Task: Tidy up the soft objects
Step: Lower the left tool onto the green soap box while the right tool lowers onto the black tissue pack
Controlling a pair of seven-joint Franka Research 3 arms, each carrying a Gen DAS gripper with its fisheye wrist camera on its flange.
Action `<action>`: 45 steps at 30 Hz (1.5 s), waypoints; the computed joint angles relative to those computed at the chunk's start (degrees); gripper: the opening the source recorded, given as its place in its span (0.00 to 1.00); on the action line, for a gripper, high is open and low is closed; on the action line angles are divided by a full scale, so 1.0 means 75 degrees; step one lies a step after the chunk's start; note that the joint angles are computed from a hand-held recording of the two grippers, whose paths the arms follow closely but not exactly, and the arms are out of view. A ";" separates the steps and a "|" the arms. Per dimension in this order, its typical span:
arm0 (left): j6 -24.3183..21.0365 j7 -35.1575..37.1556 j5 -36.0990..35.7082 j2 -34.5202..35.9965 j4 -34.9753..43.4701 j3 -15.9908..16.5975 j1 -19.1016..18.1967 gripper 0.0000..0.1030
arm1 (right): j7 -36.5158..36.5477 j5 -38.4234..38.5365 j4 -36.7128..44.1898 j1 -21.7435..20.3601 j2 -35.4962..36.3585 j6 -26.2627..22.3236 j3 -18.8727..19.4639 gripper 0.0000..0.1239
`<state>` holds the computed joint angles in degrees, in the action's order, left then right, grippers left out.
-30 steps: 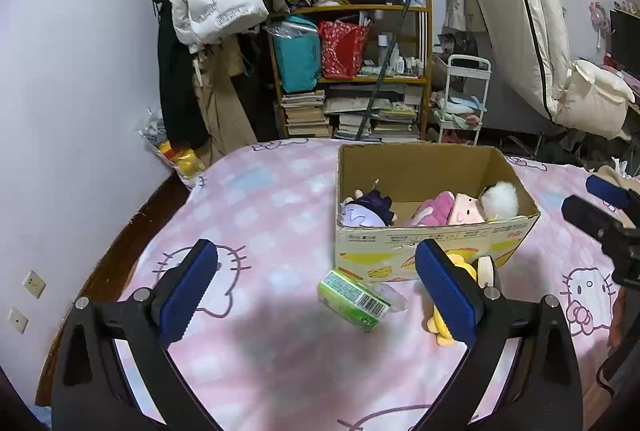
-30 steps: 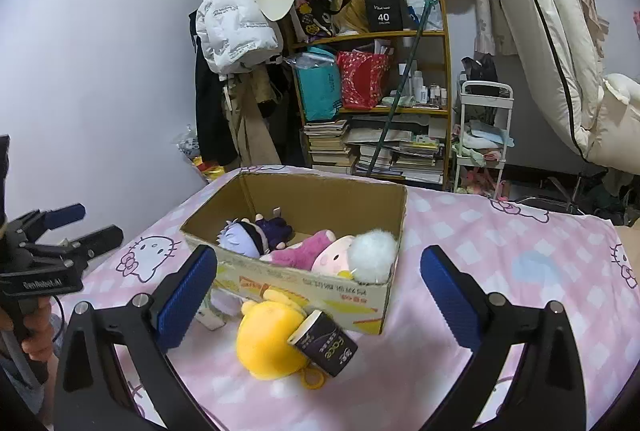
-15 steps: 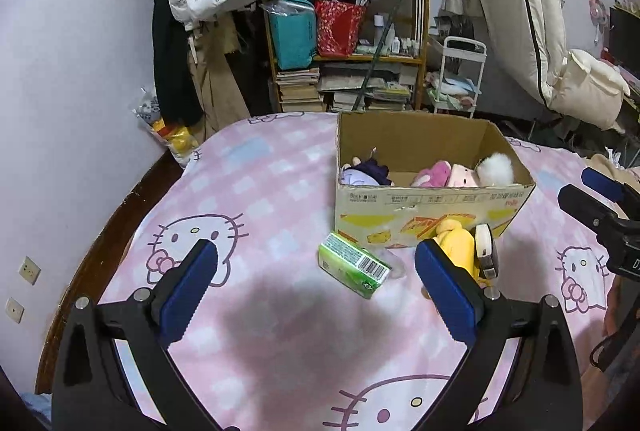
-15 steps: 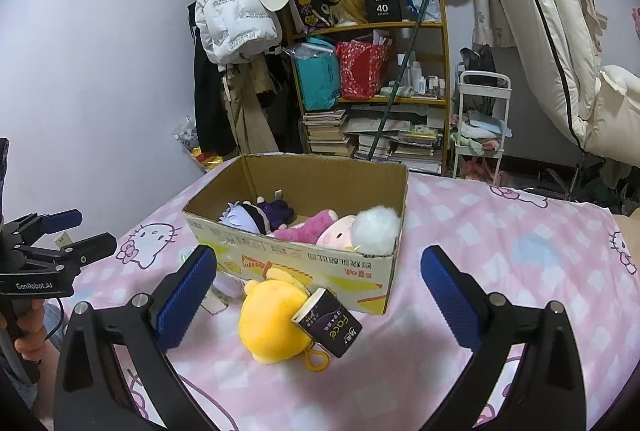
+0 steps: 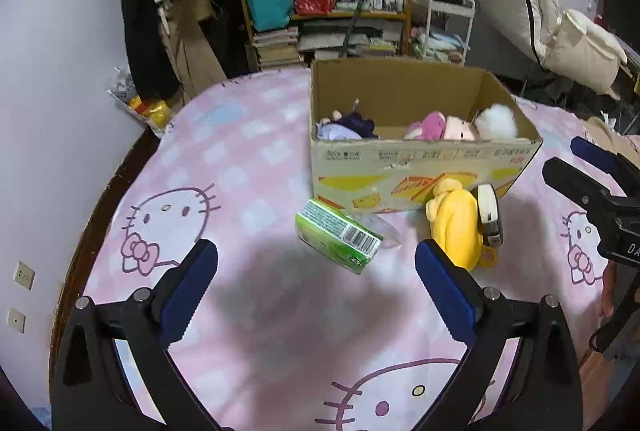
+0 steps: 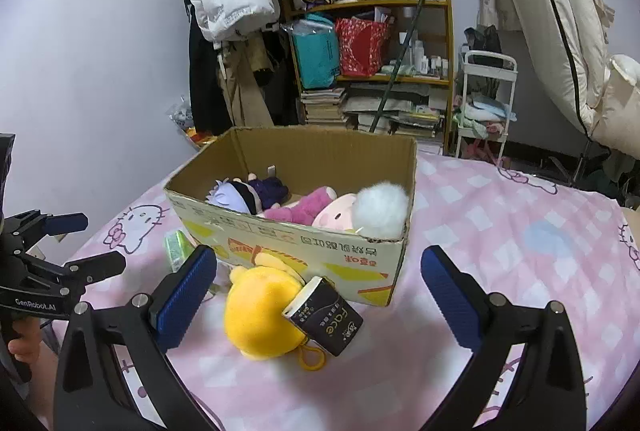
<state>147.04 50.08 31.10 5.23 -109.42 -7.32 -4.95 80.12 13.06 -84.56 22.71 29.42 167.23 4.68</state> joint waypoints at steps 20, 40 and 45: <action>-0.1129 0.2730 -0.2270 0.1528 0.1566 -0.0106 0.0216 0.95 | 0.0281 -0.0014 0.1979 -0.0075 0.1355 -0.1951 0.0044 0.83; -0.1818 0.3439 -0.2620 0.2357 0.2351 -0.0103 0.0219 0.95 | 0.1076 -0.0324 0.3224 -0.0133 0.2201 -0.3488 -0.0170 0.76; -0.1783 0.3315 -0.2449 0.2447 0.2423 -0.0048 0.0153 0.95 | 0.1052 -0.0100 0.3465 -0.0245 0.2347 -0.3795 -0.0046 0.76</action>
